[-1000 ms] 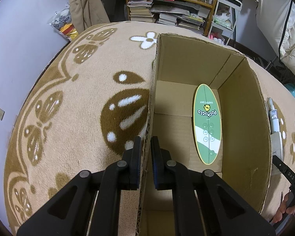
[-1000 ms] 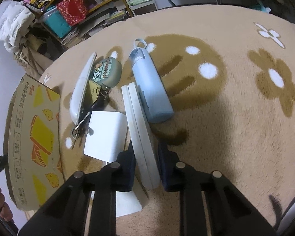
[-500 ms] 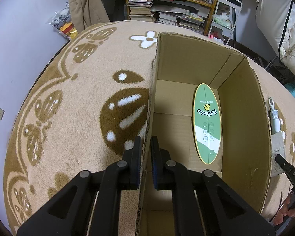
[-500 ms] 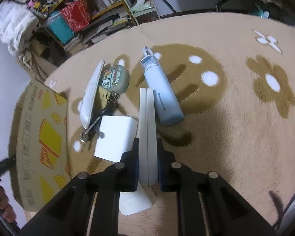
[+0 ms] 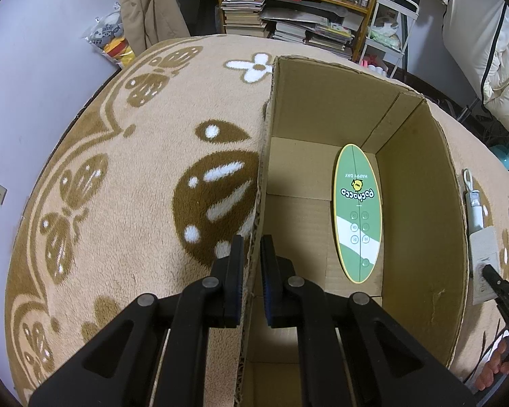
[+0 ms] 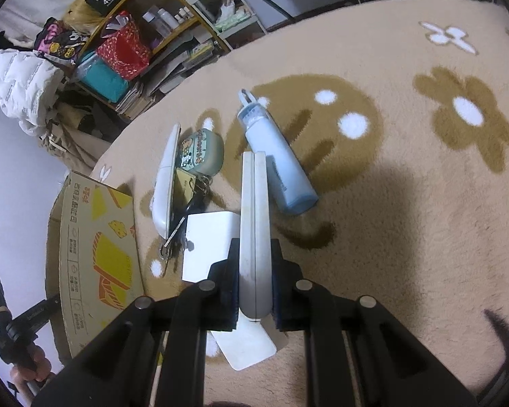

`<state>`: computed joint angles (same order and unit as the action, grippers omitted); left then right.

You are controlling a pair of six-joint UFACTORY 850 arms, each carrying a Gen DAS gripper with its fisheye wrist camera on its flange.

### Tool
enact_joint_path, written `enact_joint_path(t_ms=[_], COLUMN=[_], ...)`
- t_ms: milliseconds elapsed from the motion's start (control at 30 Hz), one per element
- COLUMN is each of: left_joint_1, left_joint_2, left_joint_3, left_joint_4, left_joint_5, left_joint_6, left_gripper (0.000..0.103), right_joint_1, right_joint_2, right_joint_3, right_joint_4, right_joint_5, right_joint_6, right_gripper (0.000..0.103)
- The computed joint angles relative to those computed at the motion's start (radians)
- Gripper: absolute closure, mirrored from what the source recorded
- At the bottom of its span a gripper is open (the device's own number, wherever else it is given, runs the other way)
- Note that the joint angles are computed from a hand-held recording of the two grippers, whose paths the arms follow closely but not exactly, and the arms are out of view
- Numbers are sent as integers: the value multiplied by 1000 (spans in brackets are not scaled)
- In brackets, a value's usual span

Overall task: Organize rigid objects
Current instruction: 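Lift the white remote and carry it over the box with the right gripper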

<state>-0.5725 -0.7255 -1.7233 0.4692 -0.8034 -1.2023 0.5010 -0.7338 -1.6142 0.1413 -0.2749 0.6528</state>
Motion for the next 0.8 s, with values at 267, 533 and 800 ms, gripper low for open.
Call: enact_joint_path(t_ms=[267,533,800], left_joint_1=[1,0,-2], left_joint_2=[3,7,11], left_joint_3=[6,10,10], left_joint_4=[-6,-14,-21], left_joint_5=[7,6,9], left_joint_6=[-3,6,16], left_gripper=[94,94,95], right_joint_1=[23,48,83], right_joint_2=[23,-6,-24], right_joint_3=[-18,-118,-205], right_joint_4=[-183,-91,-132], right_joint_5=[10,-22,-35], right_joint_6=[110,-87,-112], right_gripper=[87,87,87])
